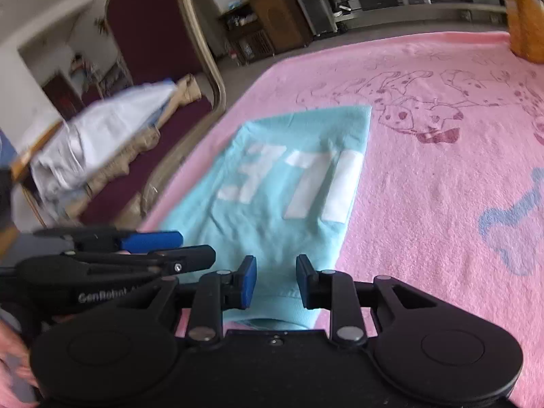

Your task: Fold clothes

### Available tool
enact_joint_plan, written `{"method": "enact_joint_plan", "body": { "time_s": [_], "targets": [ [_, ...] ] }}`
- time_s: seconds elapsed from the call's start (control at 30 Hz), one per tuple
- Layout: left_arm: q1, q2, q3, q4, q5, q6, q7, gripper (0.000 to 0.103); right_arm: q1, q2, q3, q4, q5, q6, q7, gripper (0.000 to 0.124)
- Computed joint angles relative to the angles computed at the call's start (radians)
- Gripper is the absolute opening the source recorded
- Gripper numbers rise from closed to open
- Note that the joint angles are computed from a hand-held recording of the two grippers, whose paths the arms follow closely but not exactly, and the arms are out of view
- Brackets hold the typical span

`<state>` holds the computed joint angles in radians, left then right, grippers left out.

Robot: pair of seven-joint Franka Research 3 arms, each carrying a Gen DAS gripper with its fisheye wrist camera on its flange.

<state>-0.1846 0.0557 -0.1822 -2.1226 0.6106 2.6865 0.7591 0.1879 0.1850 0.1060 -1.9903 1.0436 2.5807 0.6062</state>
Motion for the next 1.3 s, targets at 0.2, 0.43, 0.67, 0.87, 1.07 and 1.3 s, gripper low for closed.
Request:
{"method": "enact_joint_plan", "body": {
  "time_s": [0.2, 0.43, 0.67, 0.87, 1.07, 1.3],
  "targets": [
    [-0.002, -0.045, -0.009, -0.037, -0.067, -0.051, 0.047, 0.049, 0.005, -0.023, -0.015, -0.017, -0.112, -0.022, 0.009, 0.023],
    [0.038, -0.148, -0.008, -0.163, -0.07, 0.125, -0.079, 0.046, -0.011, -0.071, -0.041, -0.035, -0.164, -0.064, 0.113, 0.029],
    [0.025, -0.067, -0.022, -0.086, -0.076, 0.05, -0.024, 0.046, -0.035, -0.037, -0.034, 0.001, 0.02, -0.163, 0.011, 0.01],
    [0.016, -0.07, -0.013, -0.082, -0.106, 0.011, -0.002, 0.047, -0.019, -0.018, -0.036, 0.01, -0.101, -0.186, 0.081, 0.008],
    [0.066, -0.159, 0.006, -0.154, -0.078, 0.131, -0.129, 0.048, -0.046, -0.055, -0.047, 0.002, -0.034, -0.204, 0.094, 0.01],
    [0.151, -0.194, 0.014, -0.118, -0.009, 0.212, -0.168, 0.06, -0.068, -0.07, -0.062, 0.11, 0.069, -0.244, 0.096, 0.019]
  ]
}}
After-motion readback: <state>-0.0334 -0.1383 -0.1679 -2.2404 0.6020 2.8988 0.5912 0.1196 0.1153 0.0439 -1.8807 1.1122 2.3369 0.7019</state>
